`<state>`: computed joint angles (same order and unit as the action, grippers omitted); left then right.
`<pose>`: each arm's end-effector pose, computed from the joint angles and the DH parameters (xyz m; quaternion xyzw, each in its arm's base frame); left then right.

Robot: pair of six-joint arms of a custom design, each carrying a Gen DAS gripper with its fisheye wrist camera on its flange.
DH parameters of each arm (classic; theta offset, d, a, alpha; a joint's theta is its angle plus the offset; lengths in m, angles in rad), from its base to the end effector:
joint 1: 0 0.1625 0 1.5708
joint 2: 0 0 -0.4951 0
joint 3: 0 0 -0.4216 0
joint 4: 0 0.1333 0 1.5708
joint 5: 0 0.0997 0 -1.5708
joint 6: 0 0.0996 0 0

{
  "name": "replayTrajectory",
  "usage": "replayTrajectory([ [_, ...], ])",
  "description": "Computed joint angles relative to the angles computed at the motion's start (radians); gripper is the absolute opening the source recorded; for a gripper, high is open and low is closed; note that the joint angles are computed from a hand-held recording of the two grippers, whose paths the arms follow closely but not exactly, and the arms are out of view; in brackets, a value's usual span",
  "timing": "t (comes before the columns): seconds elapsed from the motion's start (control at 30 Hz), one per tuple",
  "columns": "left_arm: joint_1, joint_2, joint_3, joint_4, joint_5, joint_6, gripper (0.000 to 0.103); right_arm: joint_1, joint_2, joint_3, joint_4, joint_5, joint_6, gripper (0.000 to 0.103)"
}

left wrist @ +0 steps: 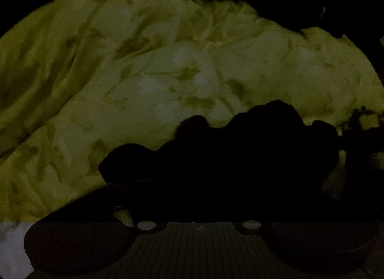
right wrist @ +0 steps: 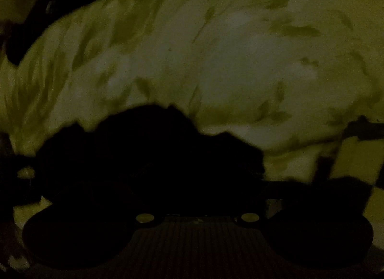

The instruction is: Fold large clothes

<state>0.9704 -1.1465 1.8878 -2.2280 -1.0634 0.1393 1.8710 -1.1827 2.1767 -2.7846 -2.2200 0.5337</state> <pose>-0.1929 -0.6034 0.2339 0.3594 0.8979 -0.0177 0.2534 0.2271 -0.4865 0.2117 -0.1445 -0.9316 0.2234 0.2478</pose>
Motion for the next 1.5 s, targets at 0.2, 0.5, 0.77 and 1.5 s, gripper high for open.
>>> replayTrajectory([
  [0.2,0.022,-0.142,0.032,0.048,-0.046,0.032,0.066,0.137,-0.047,0.091,-0.113,0.012,-0.151,0.002],
  [0.5,0.063,-0.276,0.099,0.283,0.01,-0.133,0.064,0.157,-0.147,0.19,0.112,0.112,0.114,0.02],
  [0.77,0.056,-0.277,0.102,0.235,-0.014,-0.124,0.066,0.096,-0.049,0.054,-0.087,0.109,-0.223,0.074],
  [1.5,0.081,-0.261,0.094,0.207,-0.062,-0.136,0.071,0.046,-0.018,-0.001,0.039,0.186,-0.395,0.023],
])
